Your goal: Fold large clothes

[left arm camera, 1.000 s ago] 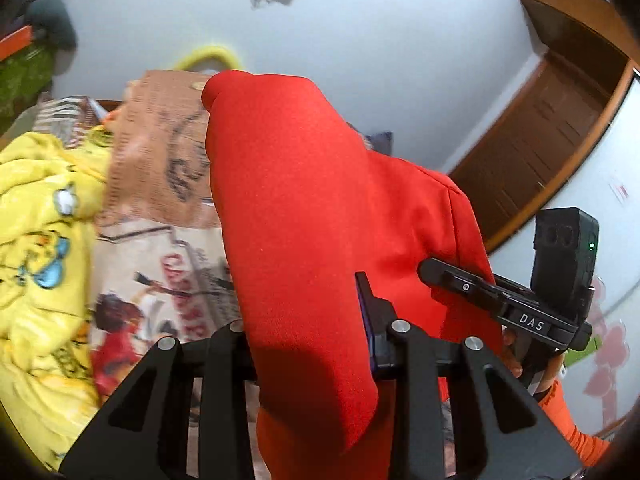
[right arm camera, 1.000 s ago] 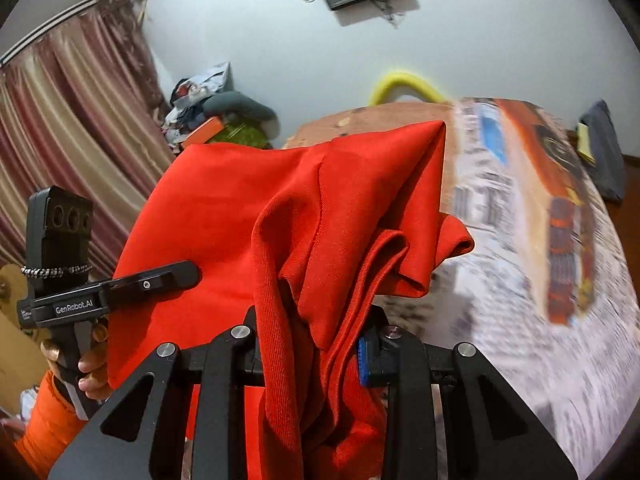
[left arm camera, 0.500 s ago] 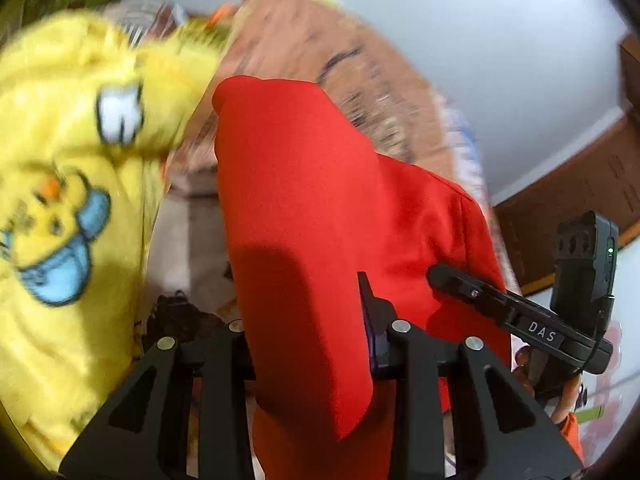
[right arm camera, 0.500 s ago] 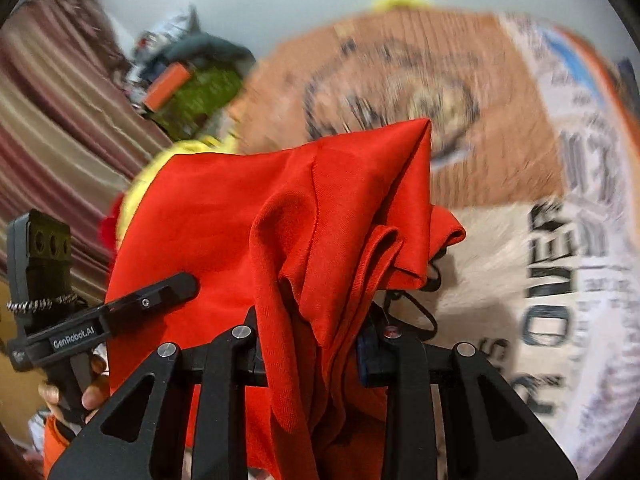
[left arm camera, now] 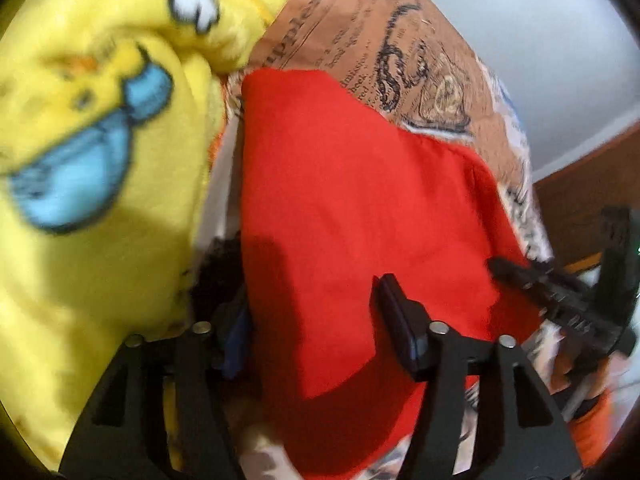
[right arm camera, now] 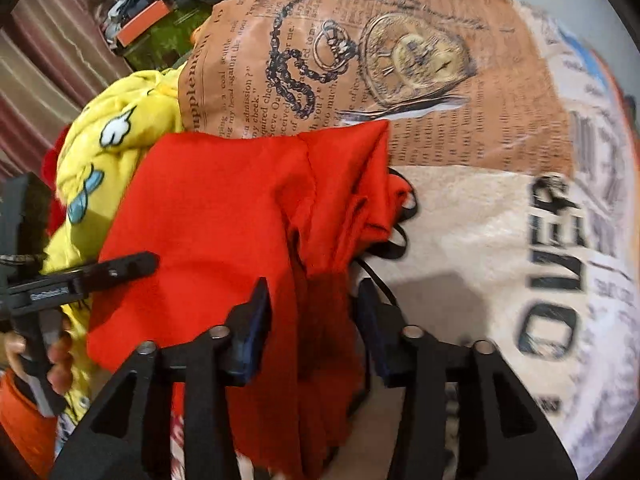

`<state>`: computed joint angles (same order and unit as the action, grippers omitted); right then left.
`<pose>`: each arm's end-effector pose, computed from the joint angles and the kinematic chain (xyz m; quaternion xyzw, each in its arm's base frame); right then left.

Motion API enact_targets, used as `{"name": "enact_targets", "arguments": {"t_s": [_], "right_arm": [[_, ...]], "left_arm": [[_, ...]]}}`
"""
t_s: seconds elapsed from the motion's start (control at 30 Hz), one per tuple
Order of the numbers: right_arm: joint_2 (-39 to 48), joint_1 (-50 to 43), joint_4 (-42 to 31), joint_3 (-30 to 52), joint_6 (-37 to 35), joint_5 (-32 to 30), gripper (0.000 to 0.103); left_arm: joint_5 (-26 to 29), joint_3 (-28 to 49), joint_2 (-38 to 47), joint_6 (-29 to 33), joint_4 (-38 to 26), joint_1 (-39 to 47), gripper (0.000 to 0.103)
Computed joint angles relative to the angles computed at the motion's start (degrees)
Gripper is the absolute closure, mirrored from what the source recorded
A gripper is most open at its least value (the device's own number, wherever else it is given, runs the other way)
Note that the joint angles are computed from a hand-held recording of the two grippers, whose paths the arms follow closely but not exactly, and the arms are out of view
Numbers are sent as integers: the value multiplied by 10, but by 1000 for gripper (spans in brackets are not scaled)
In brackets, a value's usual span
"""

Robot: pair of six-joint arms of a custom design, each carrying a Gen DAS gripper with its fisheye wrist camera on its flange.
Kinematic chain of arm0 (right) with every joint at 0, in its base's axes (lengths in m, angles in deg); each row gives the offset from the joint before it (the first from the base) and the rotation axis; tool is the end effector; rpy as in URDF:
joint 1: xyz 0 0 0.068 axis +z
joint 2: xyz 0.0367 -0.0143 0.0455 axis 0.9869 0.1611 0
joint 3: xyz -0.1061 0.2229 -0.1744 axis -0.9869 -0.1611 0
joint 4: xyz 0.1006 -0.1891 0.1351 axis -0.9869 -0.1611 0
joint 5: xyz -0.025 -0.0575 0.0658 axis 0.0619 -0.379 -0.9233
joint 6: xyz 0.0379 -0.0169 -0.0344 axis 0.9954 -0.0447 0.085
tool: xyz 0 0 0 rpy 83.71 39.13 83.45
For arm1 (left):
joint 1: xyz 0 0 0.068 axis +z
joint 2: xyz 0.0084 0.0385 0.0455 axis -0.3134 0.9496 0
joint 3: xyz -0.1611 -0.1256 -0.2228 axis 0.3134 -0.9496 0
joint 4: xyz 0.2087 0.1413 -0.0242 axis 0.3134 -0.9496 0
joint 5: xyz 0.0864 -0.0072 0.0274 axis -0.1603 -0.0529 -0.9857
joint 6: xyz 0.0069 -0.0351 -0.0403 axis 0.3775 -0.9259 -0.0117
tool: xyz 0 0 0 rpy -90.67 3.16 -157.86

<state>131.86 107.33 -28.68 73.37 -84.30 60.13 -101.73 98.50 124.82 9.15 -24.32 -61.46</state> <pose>0.2777 0.1508 0.2067 -0.3459 0.9011 0.1721 0.1966 0.1576 -0.1348 0.1753 -0.2398 0.9278 -0.1345 0.2521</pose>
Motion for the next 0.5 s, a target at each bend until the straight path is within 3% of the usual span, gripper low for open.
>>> {"name": "enact_targets", "arguments": {"t_s": [0.13, 0.2, 0.33, 0.5], "right_arm": [[-19, -18, 6, -29, -11, 13, 45], [-38, -28, 13, -57, -22, 13, 44], [-111, -28, 20, -106, -52, 40, 44], [-208, -20, -20, -117, -61, 44, 44]], "left_arm": [[-78, 56, 24, -43, -127, -99, 21], [-91, 72, 48, -82, -176, -142, 21], [-103, 75, 58, -158, -214, -199, 21], [-140, 149, 75, -259, -334, -270, 21]]}}
